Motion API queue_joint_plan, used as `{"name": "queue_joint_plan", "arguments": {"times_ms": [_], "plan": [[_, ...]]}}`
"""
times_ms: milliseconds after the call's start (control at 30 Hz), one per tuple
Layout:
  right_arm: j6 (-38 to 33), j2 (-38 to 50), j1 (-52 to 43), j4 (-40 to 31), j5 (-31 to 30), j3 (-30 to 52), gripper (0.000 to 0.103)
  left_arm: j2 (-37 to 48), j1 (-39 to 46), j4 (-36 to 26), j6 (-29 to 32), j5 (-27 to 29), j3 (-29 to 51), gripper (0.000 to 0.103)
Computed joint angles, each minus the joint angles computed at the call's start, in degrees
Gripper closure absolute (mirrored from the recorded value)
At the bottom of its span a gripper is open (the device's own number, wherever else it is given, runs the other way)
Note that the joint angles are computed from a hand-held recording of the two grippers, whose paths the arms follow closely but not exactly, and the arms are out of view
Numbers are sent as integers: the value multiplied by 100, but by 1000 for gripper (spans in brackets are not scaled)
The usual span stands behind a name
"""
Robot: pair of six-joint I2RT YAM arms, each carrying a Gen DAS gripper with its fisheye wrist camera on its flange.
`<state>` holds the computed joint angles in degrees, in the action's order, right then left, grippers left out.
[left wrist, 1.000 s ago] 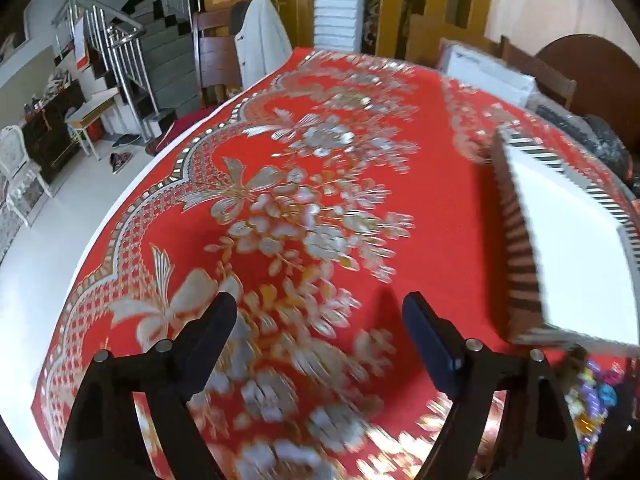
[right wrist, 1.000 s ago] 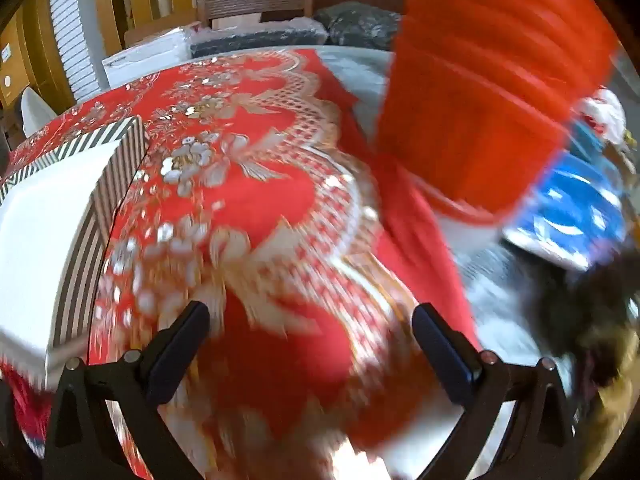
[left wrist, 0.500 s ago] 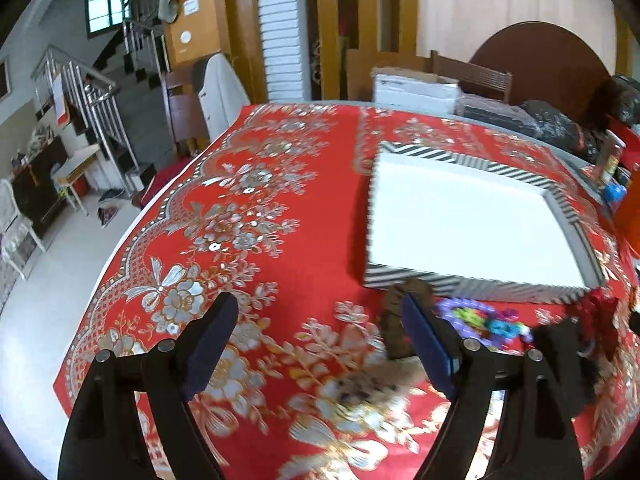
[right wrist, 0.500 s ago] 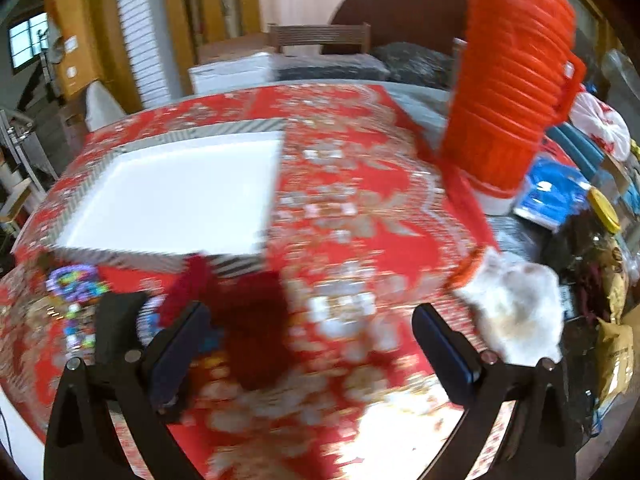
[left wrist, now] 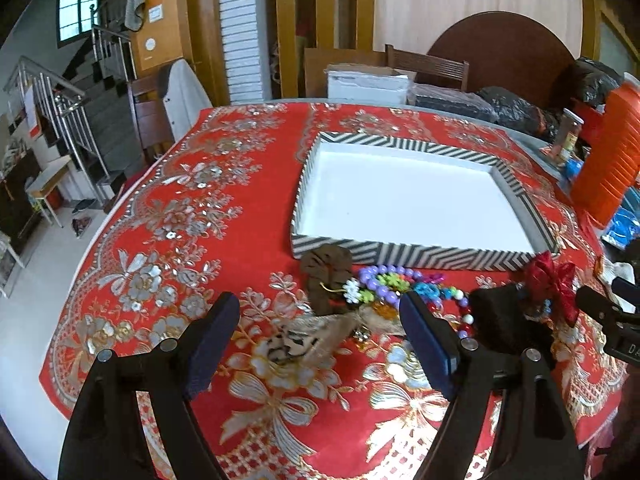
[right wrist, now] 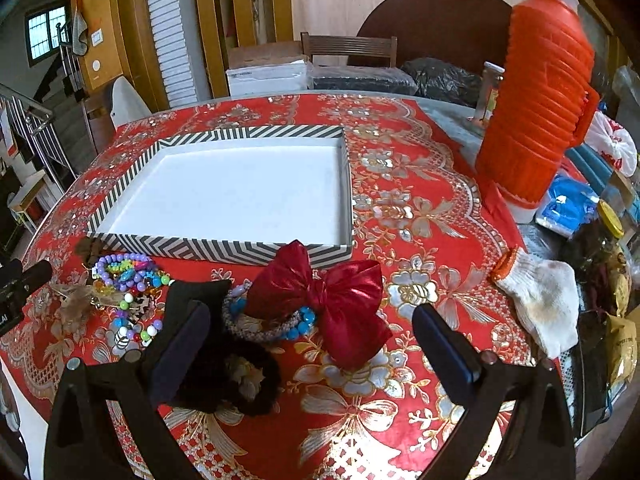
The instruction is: Organize jewelry
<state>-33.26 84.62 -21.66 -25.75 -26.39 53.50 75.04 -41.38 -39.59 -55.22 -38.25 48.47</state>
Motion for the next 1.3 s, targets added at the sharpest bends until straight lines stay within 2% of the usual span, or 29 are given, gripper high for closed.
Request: {"name": "queue_joint_plan", "arguments": {"times_ms": [767,1300], "plan": [[-102,-265,-86,-183,-157,-78,0,79,-343,-170,-304,-149,109,28],[-408,-373,-215,-351,-535,-183,0,161,-421,-277,-396,-220,208,31]]}}
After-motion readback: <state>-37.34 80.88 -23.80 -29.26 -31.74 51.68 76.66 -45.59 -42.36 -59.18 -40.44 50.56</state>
